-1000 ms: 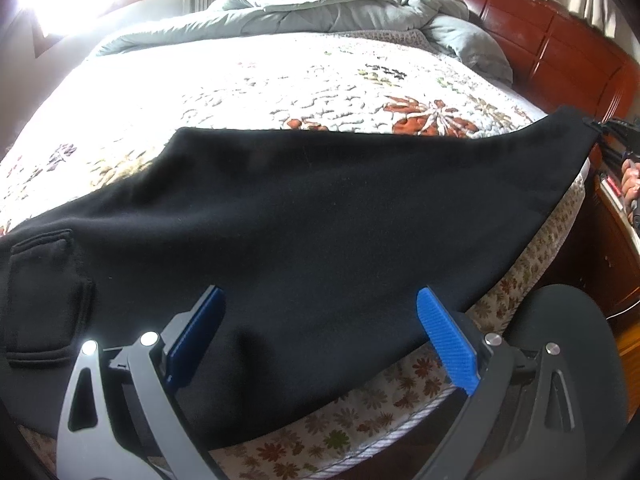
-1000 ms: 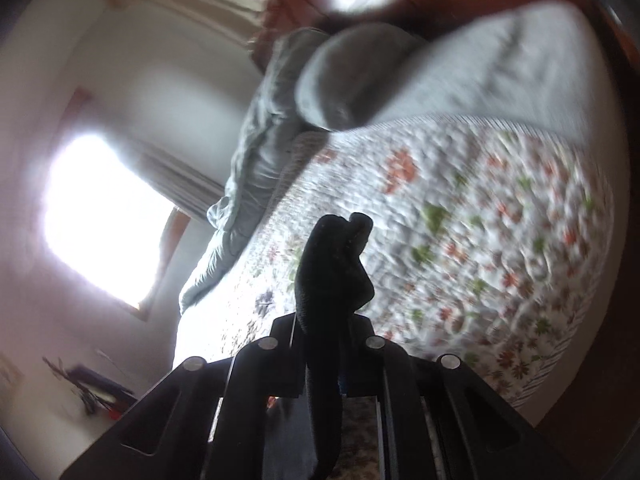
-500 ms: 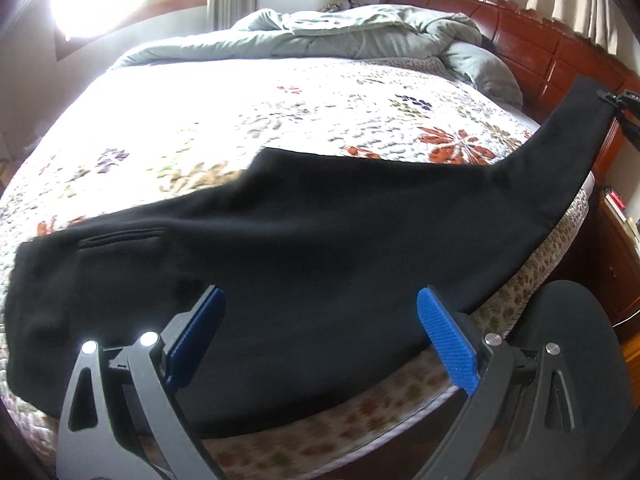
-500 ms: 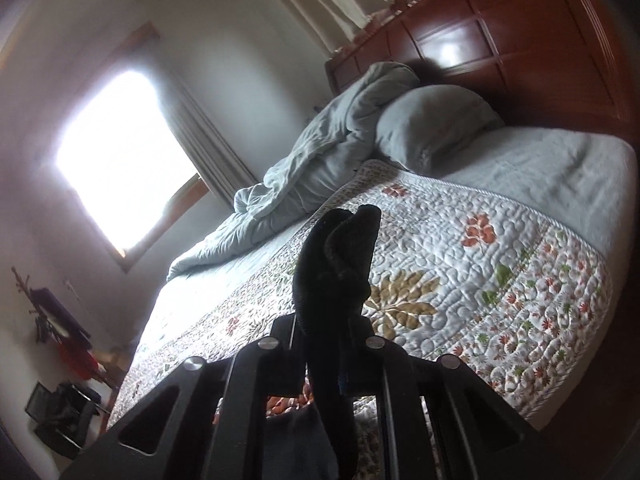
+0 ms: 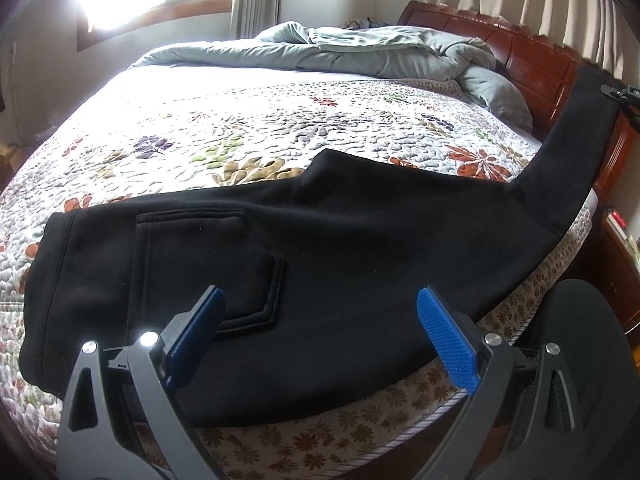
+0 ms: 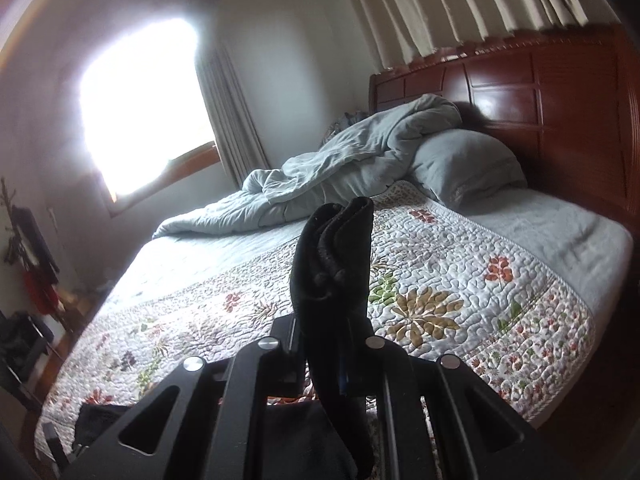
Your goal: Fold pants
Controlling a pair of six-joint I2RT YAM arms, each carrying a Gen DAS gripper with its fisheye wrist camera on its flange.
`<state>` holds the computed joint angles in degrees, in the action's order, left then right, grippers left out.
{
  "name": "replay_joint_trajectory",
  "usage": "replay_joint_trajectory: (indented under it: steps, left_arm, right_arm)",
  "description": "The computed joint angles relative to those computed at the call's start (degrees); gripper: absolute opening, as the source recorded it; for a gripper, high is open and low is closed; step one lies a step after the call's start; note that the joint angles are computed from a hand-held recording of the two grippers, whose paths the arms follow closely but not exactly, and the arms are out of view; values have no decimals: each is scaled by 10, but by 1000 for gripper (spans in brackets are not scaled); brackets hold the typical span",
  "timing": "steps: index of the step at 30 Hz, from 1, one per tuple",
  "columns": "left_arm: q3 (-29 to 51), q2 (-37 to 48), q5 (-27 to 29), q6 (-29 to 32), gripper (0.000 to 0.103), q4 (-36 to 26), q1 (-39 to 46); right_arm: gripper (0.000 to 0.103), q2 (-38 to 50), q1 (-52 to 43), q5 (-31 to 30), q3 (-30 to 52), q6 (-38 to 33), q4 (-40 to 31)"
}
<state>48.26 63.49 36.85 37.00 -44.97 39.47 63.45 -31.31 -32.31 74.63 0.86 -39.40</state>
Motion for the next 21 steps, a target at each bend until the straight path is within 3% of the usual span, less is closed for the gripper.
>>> replay_joint_trajectory:
  steps: [10,21]
  left_arm:
    - [5,11,37,15,96,-10,27]
    - [5,16,48,25,96,-19,27]
  right_arm:
    - [11,-60,198,206,-41,-17,29]
    - [11,-71,335,324,-63,-36,42]
